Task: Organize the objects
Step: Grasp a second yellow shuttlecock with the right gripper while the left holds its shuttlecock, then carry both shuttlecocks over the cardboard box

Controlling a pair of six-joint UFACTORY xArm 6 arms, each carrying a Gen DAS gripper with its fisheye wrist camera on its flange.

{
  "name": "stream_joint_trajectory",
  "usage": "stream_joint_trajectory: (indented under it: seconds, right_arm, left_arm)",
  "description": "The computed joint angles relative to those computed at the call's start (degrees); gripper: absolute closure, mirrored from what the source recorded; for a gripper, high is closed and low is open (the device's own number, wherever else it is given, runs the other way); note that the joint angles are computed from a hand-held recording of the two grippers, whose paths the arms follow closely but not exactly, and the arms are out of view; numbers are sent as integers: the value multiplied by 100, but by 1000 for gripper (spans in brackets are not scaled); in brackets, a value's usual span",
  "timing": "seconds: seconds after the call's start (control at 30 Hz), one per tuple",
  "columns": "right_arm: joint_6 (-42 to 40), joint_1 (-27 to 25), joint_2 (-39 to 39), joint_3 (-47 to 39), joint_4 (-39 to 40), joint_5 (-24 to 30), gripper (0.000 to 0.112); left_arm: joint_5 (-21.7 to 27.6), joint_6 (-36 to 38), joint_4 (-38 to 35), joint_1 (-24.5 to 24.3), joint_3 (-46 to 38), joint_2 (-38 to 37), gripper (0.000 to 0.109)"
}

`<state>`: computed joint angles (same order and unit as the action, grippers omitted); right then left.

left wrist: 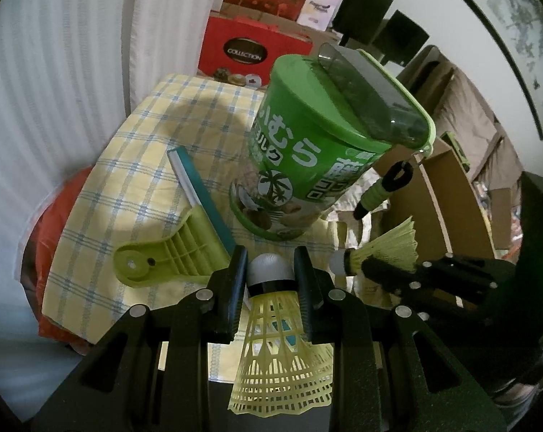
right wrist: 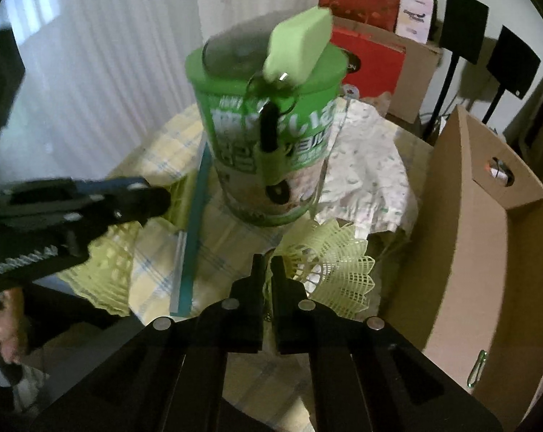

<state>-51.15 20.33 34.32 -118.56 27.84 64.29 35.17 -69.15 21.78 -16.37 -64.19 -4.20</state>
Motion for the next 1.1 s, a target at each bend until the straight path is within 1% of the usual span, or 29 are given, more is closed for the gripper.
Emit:
stream_joint_trajectory:
  seconds: [0.1, 0.17, 0.33, 0.5, 0.7, 0.9, 1.1]
  right_arm:
    - [112, -105, 96, -323, 259, 285, 110]
    - [125, -150, 74, -393, 379, 402, 110]
    - [70, -196, -175, -227, 425, 212, 110]
    - [-15, -303, -464, 105, 511, -73, 110]
    - [84, -538, -557, 131, 645, -166, 110]
    - [251, -774, -588, 131, 678, -391, 110]
    - [305, -988, -796, 411, 800, -809, 110]
  left_arm:
    - [-14, 8, 7, -4, -13, 6, 84]
    - [-37, 12, 4, -5, -7, -6, 84]
    - [-42, 26, 47, -59, -88, -11, 84]
    - [39, 124, 105, -161, -369, 90, 84]
    - [191, 351, 150, -345, -969, 417, 84]
    - [380, 602, 130, -511, -1742, 945, 84]
    - [862, 781, 244, -737, -2730, 1575, 84]
